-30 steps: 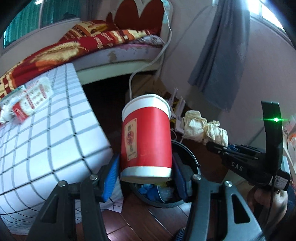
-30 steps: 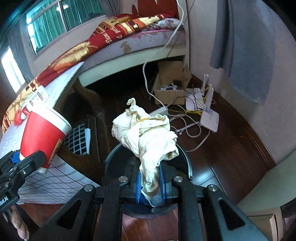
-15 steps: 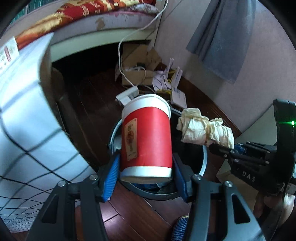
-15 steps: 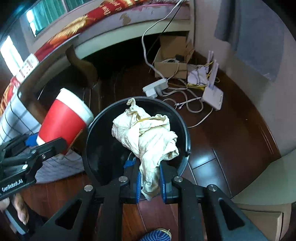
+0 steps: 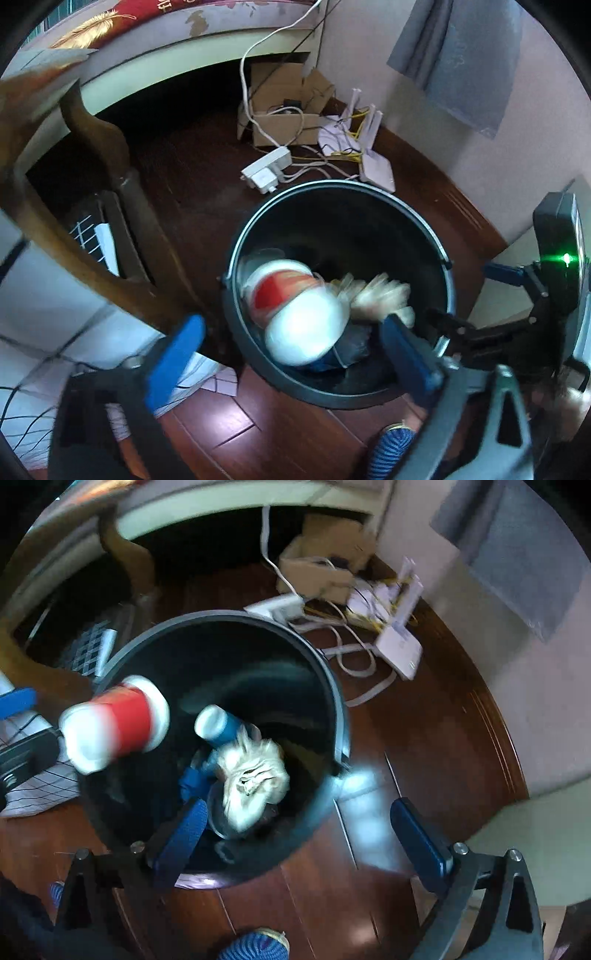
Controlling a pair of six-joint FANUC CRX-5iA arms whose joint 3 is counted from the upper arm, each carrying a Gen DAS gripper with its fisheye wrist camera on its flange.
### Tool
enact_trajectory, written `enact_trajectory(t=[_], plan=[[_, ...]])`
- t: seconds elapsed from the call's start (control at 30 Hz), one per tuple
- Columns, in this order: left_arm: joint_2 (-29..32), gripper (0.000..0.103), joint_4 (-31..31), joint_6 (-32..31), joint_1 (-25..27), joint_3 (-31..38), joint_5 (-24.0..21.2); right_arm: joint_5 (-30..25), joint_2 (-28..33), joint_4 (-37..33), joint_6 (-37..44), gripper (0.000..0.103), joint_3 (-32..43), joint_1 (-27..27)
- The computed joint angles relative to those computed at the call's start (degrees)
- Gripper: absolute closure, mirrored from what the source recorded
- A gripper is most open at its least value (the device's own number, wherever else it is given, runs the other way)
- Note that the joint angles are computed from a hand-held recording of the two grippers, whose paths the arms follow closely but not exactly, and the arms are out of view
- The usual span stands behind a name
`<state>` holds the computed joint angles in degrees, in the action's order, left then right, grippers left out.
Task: Collect trash
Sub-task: 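Open both tools to drop the red cup and paper into the bin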
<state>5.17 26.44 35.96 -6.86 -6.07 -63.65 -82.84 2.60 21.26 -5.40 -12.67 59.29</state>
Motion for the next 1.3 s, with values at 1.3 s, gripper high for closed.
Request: enact_trajectory(t=[1.3], plan=[[-0.1,0.013,18.2,-5.4,17.7,8.4,6.0,-1.8,17.4,23.4,9.7,0.0,34.7,-0.1]])
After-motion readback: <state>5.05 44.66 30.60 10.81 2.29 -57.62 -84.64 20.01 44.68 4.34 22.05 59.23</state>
